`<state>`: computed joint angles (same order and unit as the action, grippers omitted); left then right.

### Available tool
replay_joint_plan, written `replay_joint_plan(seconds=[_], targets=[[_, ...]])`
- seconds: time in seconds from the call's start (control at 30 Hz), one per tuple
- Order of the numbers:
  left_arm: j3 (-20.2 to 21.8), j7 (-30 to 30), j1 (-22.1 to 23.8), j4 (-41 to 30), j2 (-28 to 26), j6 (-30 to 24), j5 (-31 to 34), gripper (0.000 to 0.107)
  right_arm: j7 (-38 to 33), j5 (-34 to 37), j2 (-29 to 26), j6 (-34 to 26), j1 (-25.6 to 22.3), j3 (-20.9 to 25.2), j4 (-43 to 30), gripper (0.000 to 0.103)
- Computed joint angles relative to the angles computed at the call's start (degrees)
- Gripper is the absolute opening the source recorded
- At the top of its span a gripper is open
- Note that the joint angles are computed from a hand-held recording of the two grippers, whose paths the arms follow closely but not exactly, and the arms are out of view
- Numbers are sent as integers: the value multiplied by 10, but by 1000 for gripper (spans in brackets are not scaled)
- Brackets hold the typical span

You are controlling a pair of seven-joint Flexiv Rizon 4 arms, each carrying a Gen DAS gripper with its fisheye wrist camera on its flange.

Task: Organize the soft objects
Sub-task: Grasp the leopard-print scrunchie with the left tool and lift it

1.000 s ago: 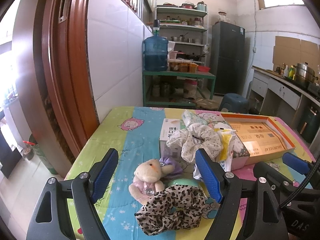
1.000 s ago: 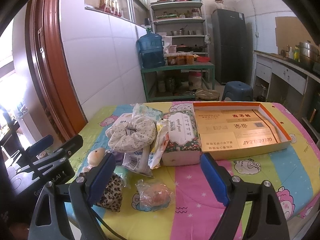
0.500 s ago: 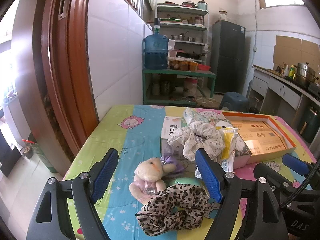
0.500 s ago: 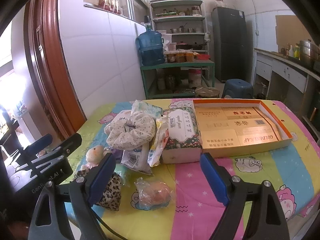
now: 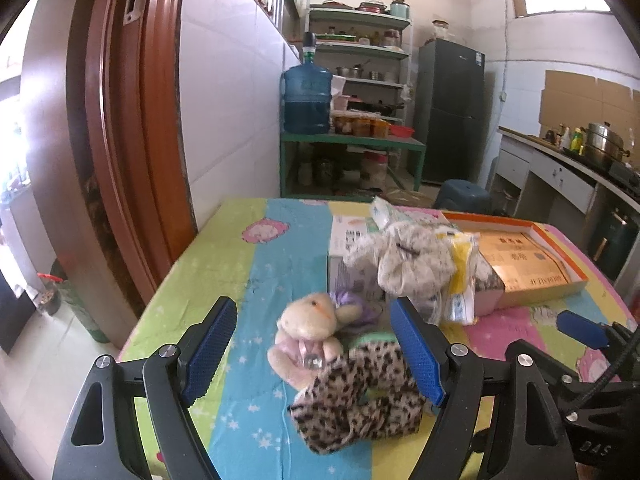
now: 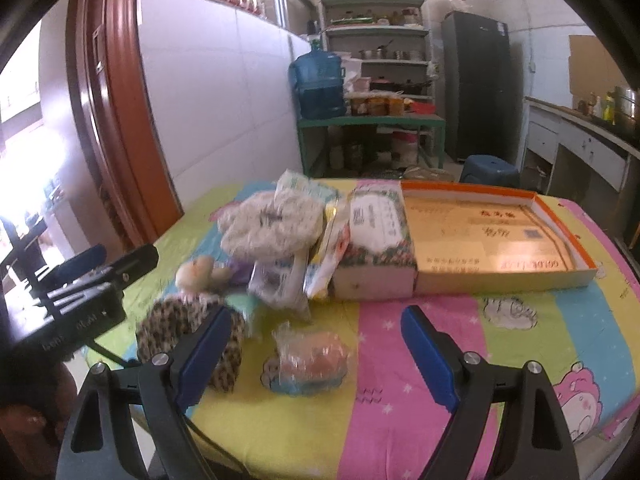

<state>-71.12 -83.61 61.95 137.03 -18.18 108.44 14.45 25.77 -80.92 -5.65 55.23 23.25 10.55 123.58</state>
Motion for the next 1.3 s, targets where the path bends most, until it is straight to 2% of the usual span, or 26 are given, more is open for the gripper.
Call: replay_joint_plan(seconds=[0.23,0.47,0.63,0.67,0.7,0.73,0.77,0.8,0.87,0.93,1.0,1.1,1.2,1.3], targets=[[11,28,0,19,-50,-8,20,80,2,-3,-18,39,-5,-6,13,87],[49,44,-41,6,-71,-18,12,80,29,-28,-35,79,-17,-19,14,87],[55,58,-53,-6,-108,-40,0,80,41,-50,-53,119,-31,-31,6,87],[58,64,-56,-7,-116,-40,1,77,40,-52,-58,124,-32,-32,4,87],[57,70,-56,-9,-127,-44,2,65,24,-38,-61,117,-29,-30,3,87],[52,78,-53,-11,-136,-56,1,50,7,-24,-64,108,-25,-28,0,82],[49,86,-53,-14,-144,-70,-2,42,-13,-14,-67,99,-20,-26,-2,75],[46,94,-54,-16,-149,-89,-10,35,-22,-7,-69,94,-16,-27,-3,63],[55,103,-64,-12,-150,-74,-16,33,-41,7,-73,80,-8,-27,-5,60],[49,113,-60,-10,-156,-69,-14,23,-31,-9,-71,91,-9,-32,-2,58],[44,114,-56,-7,-160,-61,-13,19,-13,-23,-69,107,-14,-35,1,57],[34,113,-46,-4,-162,-63,-12,15,28,-63,-64,135,-28,-40,6,55],[11,108,-26,0,-172,-62,-10,10,41,-79,-55,143,-37,-37,10,54],[-7,104,-8,4,-173,-51,1,10,38,-84,-47,137,-43,-33,9,54]])
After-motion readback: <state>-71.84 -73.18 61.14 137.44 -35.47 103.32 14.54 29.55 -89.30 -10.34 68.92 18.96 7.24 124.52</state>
